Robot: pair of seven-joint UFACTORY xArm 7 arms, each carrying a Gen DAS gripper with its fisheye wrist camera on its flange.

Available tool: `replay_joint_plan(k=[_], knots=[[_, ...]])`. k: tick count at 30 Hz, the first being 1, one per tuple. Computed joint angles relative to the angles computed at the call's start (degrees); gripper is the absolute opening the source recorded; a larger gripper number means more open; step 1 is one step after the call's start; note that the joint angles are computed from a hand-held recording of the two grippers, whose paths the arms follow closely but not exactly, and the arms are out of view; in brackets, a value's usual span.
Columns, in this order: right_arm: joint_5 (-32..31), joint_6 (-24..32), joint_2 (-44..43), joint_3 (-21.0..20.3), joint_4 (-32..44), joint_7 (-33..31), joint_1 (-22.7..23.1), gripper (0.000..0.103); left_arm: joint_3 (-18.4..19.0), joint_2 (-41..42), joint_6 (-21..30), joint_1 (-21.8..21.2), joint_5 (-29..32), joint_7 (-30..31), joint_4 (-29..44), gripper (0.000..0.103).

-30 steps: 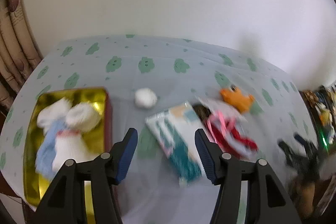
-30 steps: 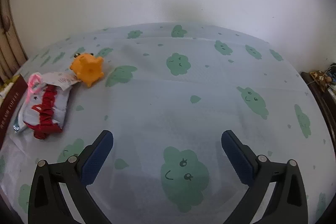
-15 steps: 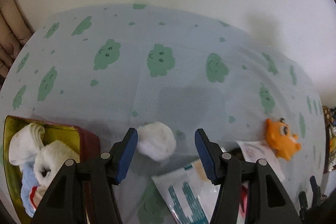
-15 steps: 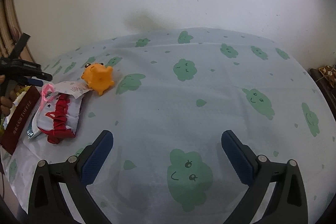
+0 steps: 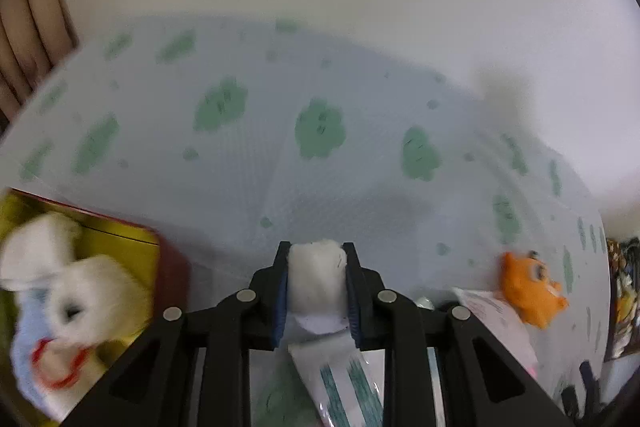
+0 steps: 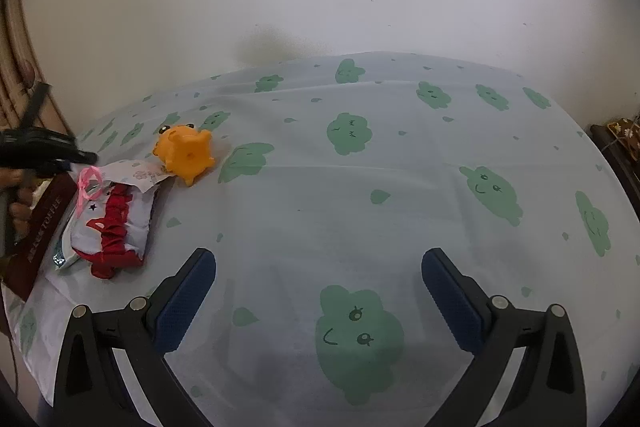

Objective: Organize soft objects
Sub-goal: 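Grasp the white cotton ball with the left tool while the right tool approaches the orange duck, then grasp the orange rubber duck with the right tool and lift it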

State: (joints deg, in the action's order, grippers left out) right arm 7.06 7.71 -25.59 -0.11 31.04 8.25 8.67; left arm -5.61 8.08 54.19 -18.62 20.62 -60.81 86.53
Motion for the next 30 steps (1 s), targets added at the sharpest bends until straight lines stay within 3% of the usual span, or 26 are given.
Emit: replay_joint_plan(k=[5,10,11,13,17,21,23,25,30], knots=[[0.29,0.21,0.10,-0.46,0.13,-0.32,0.42,0.103,-3.06,-10.14,-3.46,-1.69,3.59,-5.06,-7.79,0.025],[1.28,-1.80,-1.10,-1.70,-1.20,-1.47,1.97,0.103,-7.34,-16.81,-6.77,-2.20,0.21,-7.89,-16.02,0.026],[2.64,-2.30,-1.50,-4.51,-1.47,-3.73,5.21,0.103,-7.95,-18.11,-7.54,-2.34,-0.79,-8.71,-17.75,0.026],[7.71,-2.26,-2.01,-13.64,-0.56,-12.43,15.91,0.103,-9.00,-20.06,-8.57,-2.57,-3.03,-9.60,-20.21,0.026],[11.73,3.30,2.17,-19.83,7.42,-22.81,24.59,0.100,-10.74,-22.53,-8.92,-2.32,-3.97,-10.72,-23.02,0.026],[20.34,11.40,10.48,-25.51,20.28,-34.22,31.97,0.081,-11.85,-23.58,-8.23,-2.58,-5.30,-10.14,-23.13,0.026],[21.80,14.75,15.20,-25.19,25.76,-36.10,31.86,0.072,-12.32,-24.46,-8.53,-2.45,-5.44,-10.80,-23.89,0.026],[24.81,19.38,20.11,-25.13,31.55,-38.88,31.74,0.071,-12.52,-24.89,-8.92,-2.46,-5.66,-10.32,-24.27,0.026],[24.02,22.77,27.22,-21.60,38.40,-39.24,28.65,0.070,-12.34,-24.68,-9.03,-2.48,-6.80,-8.51,-24.26,0.027]])
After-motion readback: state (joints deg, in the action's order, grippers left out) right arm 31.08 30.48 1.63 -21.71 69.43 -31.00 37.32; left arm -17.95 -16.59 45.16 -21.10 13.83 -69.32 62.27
